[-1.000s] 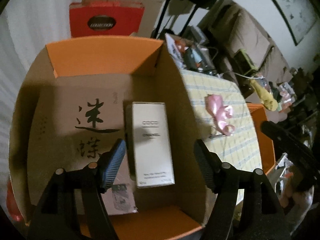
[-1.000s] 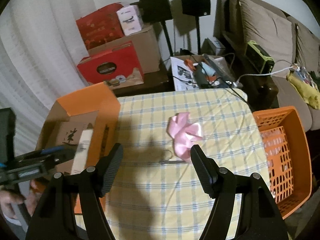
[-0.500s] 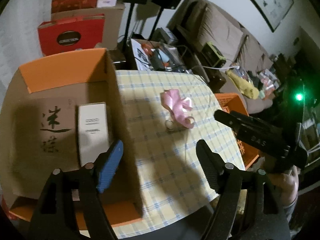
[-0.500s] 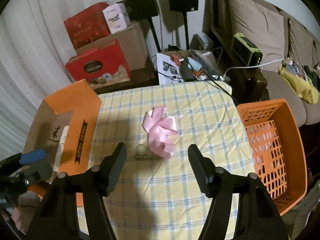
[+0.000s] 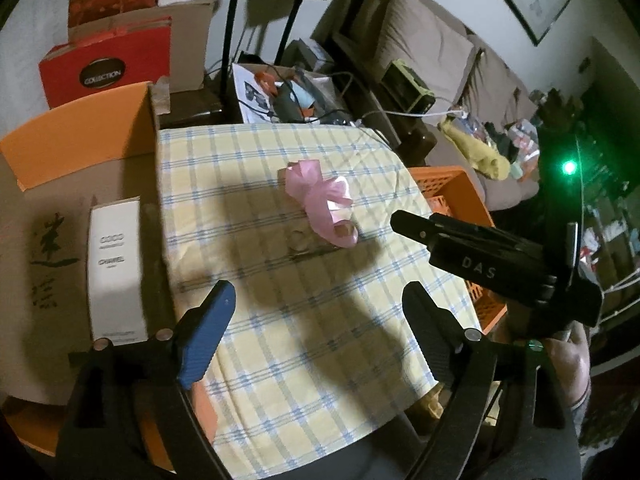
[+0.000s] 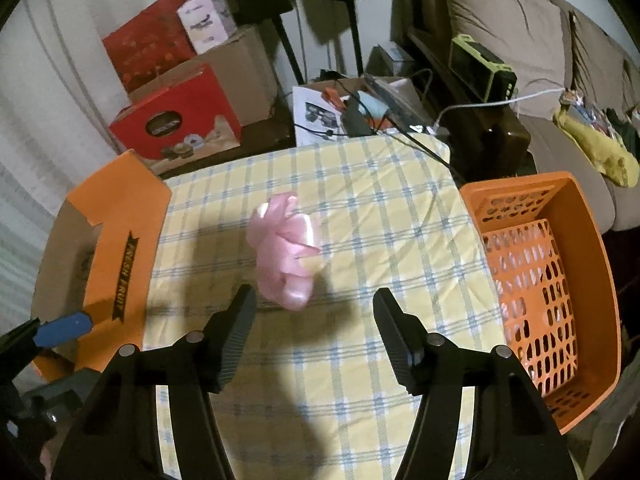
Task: Organize objects
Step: 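Move the right gripper over the table to the pink ribbon bow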
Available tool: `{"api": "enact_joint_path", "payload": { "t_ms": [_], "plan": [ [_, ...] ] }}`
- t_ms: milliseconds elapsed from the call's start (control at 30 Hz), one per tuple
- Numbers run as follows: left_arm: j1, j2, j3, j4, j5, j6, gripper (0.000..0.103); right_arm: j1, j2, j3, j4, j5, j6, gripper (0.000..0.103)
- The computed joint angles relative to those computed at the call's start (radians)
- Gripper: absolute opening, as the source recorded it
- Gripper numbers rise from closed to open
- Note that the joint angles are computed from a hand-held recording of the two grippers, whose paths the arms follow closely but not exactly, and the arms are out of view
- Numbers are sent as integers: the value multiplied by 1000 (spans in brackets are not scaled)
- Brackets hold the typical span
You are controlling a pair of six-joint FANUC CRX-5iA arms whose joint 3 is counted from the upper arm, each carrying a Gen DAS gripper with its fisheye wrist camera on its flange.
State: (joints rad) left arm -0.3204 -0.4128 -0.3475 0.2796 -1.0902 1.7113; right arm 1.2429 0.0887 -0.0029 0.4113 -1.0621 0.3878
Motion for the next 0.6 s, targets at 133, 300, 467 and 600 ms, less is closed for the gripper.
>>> {"api": "enact_joint_path", "payload": {
  "t_ms": [133, 300, 467, 600],
  "plan": [
    [-56, 43, 38, -68, 4, 48, 87, -13, 3, -1, -4, -4, 11, 63],
    [-112, 95, 82, -155, 6, 122, 95, -30, 12, 5, -15, -3, 40, 78],
    [-140, 130, 100, -195, 12, 163, 101, -41, 24, 14, -25, -2, 79, 85],
    [-171, 156, 118, -247, 17, 203, 102, -56, 45, 36, -36, 4, 112, 85]
  ]
}}
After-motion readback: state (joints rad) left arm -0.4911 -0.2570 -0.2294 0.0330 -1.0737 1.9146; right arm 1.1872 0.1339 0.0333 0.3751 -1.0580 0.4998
